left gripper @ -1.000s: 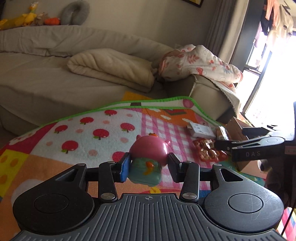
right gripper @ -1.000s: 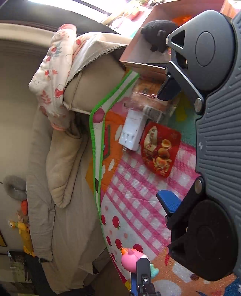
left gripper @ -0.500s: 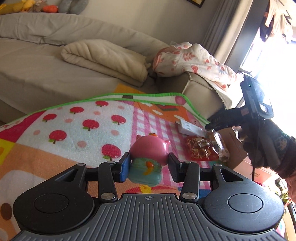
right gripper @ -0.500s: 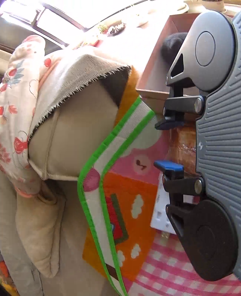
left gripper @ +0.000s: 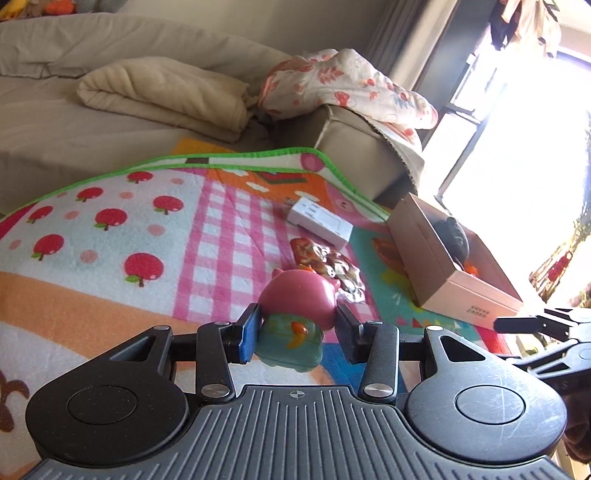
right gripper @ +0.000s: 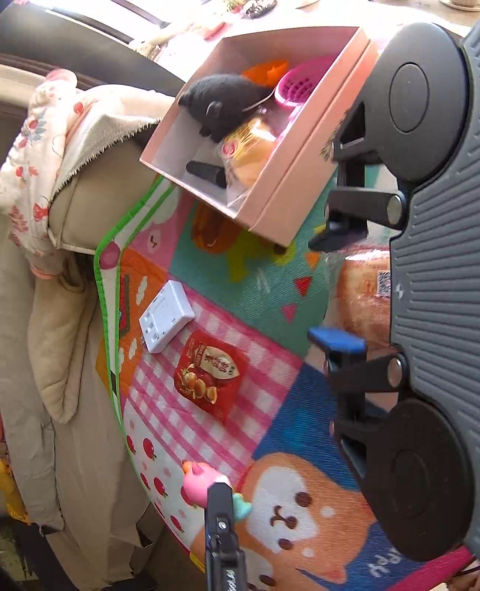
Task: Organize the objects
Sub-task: 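Grasp the wrapped bread cake with the right tool while the left tool holds the pig, then drop the pig into the box with the left tool while the right tool carries the bread in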
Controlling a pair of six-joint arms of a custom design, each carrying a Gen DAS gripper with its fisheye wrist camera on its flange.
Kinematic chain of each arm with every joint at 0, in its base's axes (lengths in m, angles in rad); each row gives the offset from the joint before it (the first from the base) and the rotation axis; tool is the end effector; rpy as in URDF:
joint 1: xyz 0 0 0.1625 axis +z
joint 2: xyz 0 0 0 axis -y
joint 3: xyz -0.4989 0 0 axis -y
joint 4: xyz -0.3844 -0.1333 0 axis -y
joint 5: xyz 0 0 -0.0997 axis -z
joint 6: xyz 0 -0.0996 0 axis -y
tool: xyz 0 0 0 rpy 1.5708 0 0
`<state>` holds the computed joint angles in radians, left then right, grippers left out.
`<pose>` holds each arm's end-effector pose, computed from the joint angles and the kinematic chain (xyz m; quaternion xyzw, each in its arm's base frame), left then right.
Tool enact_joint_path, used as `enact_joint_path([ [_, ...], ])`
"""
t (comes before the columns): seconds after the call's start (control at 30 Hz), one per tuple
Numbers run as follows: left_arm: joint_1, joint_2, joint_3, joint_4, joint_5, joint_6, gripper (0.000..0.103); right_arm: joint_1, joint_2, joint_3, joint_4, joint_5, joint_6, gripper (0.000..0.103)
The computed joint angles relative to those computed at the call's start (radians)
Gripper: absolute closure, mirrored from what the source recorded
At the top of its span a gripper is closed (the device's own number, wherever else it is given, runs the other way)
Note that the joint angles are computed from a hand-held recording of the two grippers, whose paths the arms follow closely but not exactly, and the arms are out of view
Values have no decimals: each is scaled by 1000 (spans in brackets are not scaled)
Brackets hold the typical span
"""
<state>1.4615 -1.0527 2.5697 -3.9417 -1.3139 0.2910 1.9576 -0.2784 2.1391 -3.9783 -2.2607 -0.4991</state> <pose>0.1134 -0.4207 0.2239 0.1275 0.8953 -0.3984 0.1534 0.2514 -0.4320 -0.0825 0.3059 -0.8578 0.2354 0.3393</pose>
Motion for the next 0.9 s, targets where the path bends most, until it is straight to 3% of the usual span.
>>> enact_joint_path([
  [0.03, -10, 4, 6, 0, 4, 1, 55, 0, 1, 34, -50, 13, -1, 12],
  [0.17, -57, 17, 31, 2, 30, 4, 55, -24, 1, 122, -131, 78, 17, 9],
  [0.37, -151, 31, 89, -4, 108, 26, 55, -102, 30, 112, -151, 159, 59, 9],
  [0.4, -168, 34, 99, -5, 125, 33, 55, -111, 34, 111, -144, 167, 74, 12],
  [0.47, -196, 44, 117, -15, 149, 44, 55, -114, 35, 120, -145, 169, 73, 37],
  [0.53, -217, 54, 124, -11, 158, 35, 55, -114, 31, 150, -182, 176, 57, 46],
  [0.73, -284, 101, 86, -9, 115, 25, 55, -132, 28, 300, -456, 202, 53, 48],
  [0.9, -369, 175, -67, -51, 110, 103, 55, -137, 34, 372, -653, 160, 29, 48],
])
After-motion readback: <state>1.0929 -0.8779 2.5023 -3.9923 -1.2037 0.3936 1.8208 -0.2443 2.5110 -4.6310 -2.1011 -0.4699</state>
